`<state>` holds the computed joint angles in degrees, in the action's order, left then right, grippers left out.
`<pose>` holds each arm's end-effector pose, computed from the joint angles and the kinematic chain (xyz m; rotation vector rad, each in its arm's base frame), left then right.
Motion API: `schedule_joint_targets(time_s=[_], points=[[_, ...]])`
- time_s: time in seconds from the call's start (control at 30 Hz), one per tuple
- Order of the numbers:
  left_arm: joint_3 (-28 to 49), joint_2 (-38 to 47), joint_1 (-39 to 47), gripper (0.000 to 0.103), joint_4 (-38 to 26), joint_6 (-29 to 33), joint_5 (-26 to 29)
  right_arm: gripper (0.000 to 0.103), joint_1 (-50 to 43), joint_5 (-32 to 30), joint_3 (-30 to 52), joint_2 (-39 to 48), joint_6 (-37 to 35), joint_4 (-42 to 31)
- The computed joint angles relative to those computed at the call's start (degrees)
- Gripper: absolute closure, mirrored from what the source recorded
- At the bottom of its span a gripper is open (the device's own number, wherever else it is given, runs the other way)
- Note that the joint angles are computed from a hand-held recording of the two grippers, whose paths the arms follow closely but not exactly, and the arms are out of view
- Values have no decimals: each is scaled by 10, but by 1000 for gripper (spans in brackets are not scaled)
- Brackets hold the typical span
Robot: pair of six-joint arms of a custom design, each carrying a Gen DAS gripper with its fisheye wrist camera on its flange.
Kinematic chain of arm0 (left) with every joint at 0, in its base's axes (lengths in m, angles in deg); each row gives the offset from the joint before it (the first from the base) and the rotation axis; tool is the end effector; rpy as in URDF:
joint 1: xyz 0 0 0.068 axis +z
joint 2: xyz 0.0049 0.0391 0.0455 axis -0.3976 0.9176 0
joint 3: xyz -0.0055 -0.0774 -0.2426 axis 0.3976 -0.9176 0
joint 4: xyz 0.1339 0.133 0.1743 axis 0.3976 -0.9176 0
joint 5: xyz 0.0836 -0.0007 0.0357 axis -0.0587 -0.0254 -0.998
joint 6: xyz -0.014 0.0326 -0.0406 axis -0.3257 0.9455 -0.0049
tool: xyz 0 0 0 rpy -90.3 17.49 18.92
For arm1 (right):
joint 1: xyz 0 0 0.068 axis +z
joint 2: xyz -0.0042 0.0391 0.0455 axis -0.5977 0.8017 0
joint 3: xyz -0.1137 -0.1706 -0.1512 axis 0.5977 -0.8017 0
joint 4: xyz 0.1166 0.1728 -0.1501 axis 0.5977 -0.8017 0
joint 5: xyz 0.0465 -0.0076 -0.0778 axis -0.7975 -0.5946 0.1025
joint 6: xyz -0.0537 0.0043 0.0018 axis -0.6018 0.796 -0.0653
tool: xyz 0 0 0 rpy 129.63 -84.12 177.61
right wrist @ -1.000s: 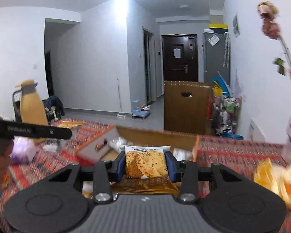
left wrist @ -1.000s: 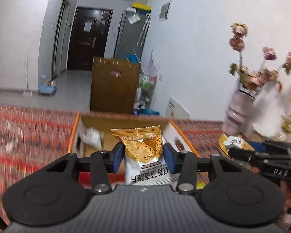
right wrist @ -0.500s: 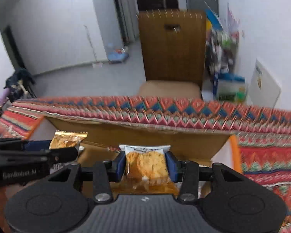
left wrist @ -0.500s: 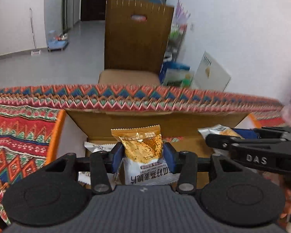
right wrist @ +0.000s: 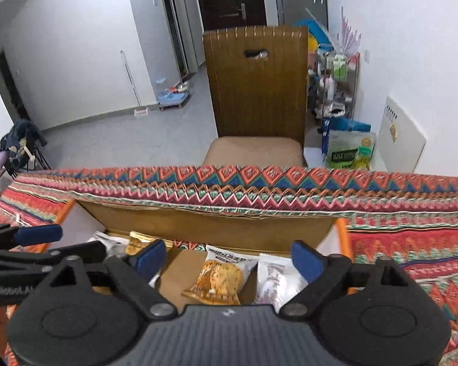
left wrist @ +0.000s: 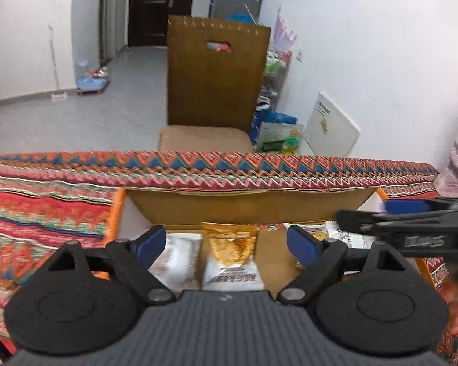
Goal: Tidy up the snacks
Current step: 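Carry both cookie packets over the box and release them inside, then move both tools back toward the snack pile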
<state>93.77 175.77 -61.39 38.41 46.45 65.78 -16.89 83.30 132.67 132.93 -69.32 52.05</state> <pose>0.2502 -0.1798 0.1294 0.0089 2.3399 -0.1703 0.2964 0.1087 0.1307 -0.2224 2.3508 0.3178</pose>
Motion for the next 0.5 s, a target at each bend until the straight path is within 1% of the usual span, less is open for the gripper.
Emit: schedule_joint_targets(time_s=[0.03, 0.1, 0.17, 0.2, 0.27, 0.3, 0.33, 0.4, 0.43, 0.5], points=[[-11, -31, -10, 15, -23, -6, -13, 11, -2, -3, -17, -33, -3, -10], [-34, -94, -33, 9, -68, -23, -33, 11, -5, -4, -53, -114, -13, -43], [-52, -178, -71, 4, -132, -46, -66, 10, -8, -3, -87, -207, -23, -88], [-53, -212, -95, 3, -166, -58, -88, 9, -7, -2, -103, -263, -27, -120], [-50, -280, -155, 3, -243, -84, -140, 3, -2, 9, -126, -358, -34, -177], [-42, -305, -189, 2, -286, -103, -171, 2, 6, 23, -136, -416, -39, -217], [-30, -319, -227, 1, -328, -131, -204, 2, 15, 36, -140, -467, -41, -259], [8, -339, -331, 0, -442, -228, -279, 2, 29, 54, -139, -572, -41, -353], [24, -340, -370, 0, -487, -270, -302, 1, 37, 60, -137, -624, -37, -400], [76, -315, -475, 0, -614, -401, -354, 0, 57, 70, -122, -728, -27, -504]])
